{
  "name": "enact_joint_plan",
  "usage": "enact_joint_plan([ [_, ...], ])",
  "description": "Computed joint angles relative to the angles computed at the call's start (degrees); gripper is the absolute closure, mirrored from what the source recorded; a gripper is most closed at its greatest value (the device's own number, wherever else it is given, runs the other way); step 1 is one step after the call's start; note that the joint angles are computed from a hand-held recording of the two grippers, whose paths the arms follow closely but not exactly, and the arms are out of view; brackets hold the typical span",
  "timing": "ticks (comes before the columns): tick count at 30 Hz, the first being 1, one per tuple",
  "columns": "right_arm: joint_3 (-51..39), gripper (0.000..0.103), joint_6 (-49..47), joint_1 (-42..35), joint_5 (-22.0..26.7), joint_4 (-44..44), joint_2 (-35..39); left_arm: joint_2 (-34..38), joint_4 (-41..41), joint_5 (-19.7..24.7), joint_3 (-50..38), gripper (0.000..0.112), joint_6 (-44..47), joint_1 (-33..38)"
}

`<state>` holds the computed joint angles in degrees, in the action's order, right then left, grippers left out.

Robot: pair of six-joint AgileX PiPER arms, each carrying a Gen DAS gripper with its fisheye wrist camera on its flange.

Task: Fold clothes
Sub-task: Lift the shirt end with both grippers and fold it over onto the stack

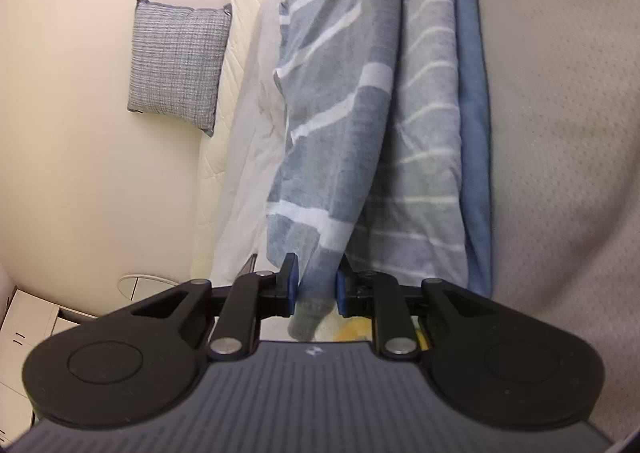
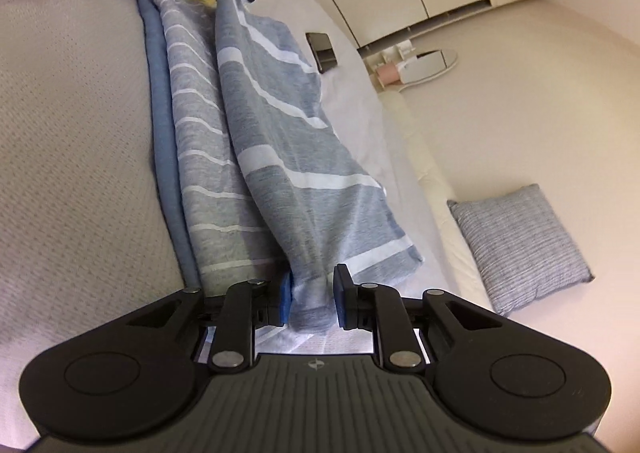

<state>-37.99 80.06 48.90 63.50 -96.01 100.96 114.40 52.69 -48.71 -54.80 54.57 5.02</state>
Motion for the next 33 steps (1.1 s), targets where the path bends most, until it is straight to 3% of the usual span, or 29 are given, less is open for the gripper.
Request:
enact_joint_plan([
  [1, 0.2, 0.086, 0.0, -0.1, 0.1, -0.2, -0.2, 0.1, -0.2, 0.7, -0.3, 0.104, 0.4, -0.2],
  [3, 0.5, 0.100, -0.6, -0.3, 0.0, -0.1, -0.9, 0.3, -0.7, 2.2, -0.9, 0.106, 1.3, -0.5],
  [7, 0.5, 0.101, -3.1, -0.5, -1.2, 0.8, -2.8, -0.6, -1.7, 2.0, -1.1, 0.107, -0.1, -0.7],
  [12, 0.9, 0.102, -3.3, 5.9, 4.6, 5.1, -6.7, -3.7, 1.5, -2.9, 6.1, 0.107, -1.2, 4.5],
  [16, 1.9, 0.102, -3.7, 6.7, 1.9, 7.4, -2.3, -0.8, 0.2, -2.9, 7.5, 0.107, 3.1, 5.0],
  [19, 1.3, 0.093, -3.8, 7.1, 3.2, 7.6, 0.3, -0.7, 1.4, -3.7, 7.0, 0.103, 0.7, 6.2],
  [21, 1.4, 0.080, -3.1, 8.3, 4.2, 8.7, -1.2, -0.8, 2.9, -4.5, 6.7, 0.103, -0.8, 7.4],
  [25, 2.4, 0.077, -1.5, 9.5, 5.5, 9.4, -2.4, -0.6, 4.3, -5.1, 6.2, 0.104, -2.4, 8.5],
  [28, 2.0, 0.087, -1.1, 9.1, 4.7, 9.3, -1.5, -0.6, 4.9, -5.4, 6.0, 0.109, -3.4, 8.9],
  [29, 1.5, 0.103, -1.2, 8.8, 4.0, 9.6, -1.3, -0.6, 5.2, -5.5, 5.8, 0.109, -3.8, 9.0],
  [33, 0.8, 0.103, -0.1, 8.6, 4.0, 9.6, -1.4, -0.8, 6.7, -5.8, 6.6, 0.109, -3.4, 10.2],
])
